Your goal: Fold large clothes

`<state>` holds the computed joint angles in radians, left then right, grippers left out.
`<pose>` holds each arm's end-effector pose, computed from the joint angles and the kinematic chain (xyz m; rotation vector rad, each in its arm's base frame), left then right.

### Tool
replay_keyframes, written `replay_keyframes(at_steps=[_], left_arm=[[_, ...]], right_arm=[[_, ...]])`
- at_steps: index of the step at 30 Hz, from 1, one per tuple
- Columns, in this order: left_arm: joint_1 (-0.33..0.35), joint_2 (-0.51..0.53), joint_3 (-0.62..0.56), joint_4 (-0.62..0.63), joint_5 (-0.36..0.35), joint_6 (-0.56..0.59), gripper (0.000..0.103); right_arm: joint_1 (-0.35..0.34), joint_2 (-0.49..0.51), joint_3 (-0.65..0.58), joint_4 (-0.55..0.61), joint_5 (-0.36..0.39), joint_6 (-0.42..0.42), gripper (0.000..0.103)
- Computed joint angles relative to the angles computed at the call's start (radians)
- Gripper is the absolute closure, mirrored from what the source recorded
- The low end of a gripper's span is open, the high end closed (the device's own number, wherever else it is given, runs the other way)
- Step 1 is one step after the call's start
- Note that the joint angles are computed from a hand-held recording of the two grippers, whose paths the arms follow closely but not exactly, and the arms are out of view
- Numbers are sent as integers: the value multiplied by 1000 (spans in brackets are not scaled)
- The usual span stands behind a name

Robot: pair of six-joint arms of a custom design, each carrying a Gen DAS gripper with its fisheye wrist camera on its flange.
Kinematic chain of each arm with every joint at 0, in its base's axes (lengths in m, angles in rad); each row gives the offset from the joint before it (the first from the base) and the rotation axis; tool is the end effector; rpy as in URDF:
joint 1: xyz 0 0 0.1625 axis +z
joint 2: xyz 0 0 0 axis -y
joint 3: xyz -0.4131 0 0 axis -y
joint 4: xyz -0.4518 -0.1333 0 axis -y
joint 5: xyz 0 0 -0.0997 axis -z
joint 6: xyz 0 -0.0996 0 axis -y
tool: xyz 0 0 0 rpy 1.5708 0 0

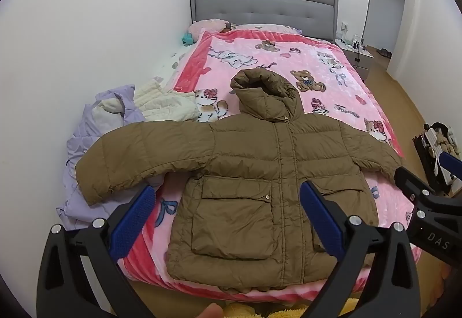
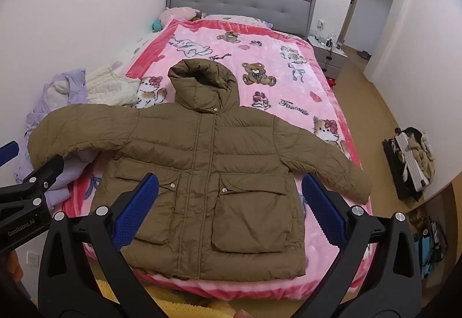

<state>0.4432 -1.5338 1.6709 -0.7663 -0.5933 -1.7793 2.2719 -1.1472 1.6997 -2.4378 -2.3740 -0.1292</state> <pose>-0.3379 -0.3994 0.4002 -0.1241 2.0147 -0.9129 0.4797 -0.4727 0.2670 0.8126 -2.2406 0.6466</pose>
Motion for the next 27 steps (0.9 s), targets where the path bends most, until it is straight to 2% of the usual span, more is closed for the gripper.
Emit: replay_keyframes(at_steps=[27], left_arm=[[2,9,-5,14,7,-11,5]], right_arm=[[-1,4,-4,-3,-2,-3,8]])
